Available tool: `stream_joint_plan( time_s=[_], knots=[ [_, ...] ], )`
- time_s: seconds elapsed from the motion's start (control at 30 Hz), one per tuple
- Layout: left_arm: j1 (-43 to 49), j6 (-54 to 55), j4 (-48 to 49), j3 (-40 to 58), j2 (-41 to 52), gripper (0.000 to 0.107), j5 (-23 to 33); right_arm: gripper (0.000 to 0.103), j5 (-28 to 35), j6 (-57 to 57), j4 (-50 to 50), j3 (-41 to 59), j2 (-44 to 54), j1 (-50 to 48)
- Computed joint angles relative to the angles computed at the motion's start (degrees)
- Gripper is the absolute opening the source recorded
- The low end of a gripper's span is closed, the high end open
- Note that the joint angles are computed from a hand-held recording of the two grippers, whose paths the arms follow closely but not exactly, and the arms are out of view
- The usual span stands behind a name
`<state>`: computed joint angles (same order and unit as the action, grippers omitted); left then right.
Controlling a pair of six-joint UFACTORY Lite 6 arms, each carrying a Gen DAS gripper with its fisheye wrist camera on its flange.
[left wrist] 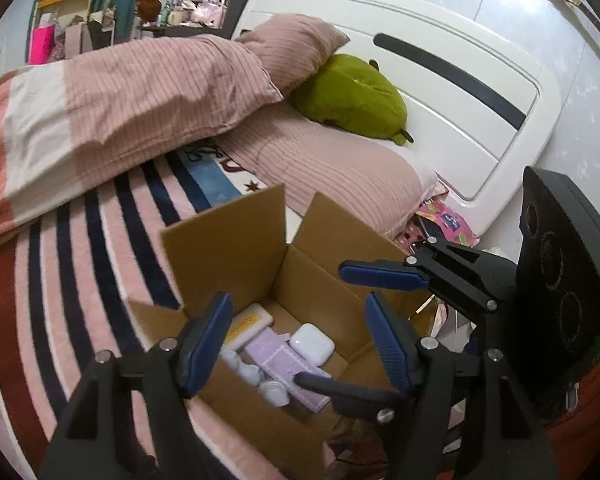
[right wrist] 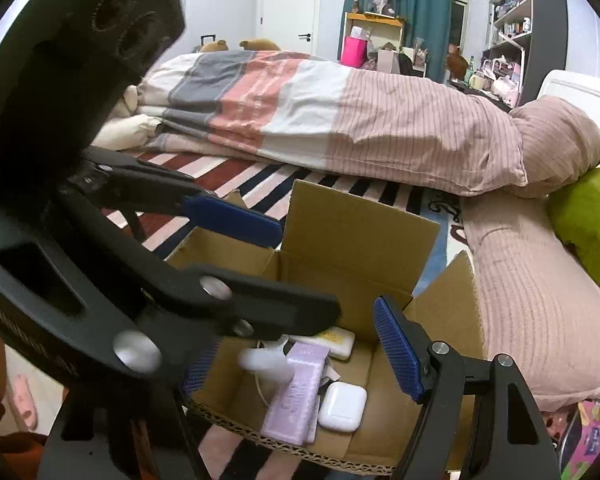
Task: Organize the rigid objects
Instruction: 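Move the right tool back and grasp the gold bar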
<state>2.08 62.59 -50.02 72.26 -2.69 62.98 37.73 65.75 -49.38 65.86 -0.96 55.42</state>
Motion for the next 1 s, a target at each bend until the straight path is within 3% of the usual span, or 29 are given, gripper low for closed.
stream_joint_plan(
  time_s=[0.23, 0.43, 0.7, 0.83, 1.0],
  knots=[
    [14.7, 6.2, -3.6, 0.4, -1.6, 0.070, 6.8, 0.071, 2.5, -0.8, 0.6, 8.3, 4.6, 3.5],
    [30.6, 13.8, -5.1, 1.9, 2.1, 0.071, 11.2, 0.071, 2.4, -7.8, 6.7, 26.4, 19.0, 7.1],
    [43.0, 22.3, -5.6, 1.7, 10.9, 0.071, 8.0, 0.071, 0.8, -12.5, 15.9, 50.8, 42.1, 9.9],
    [46.5, 25.9, -5.4, 0.7, 14.5, 0.071, 6.1, 0.071, 0.1, -2.2, 14.3, 55.5, 50.3, 10.3],
    [49.8, 28.6, -5.0, 1.2, 18.7, 0.071, 7.7, 0.071, 5.2, 16.5, 6.7, 52.3, 55.6, 9.6]
  ],
)
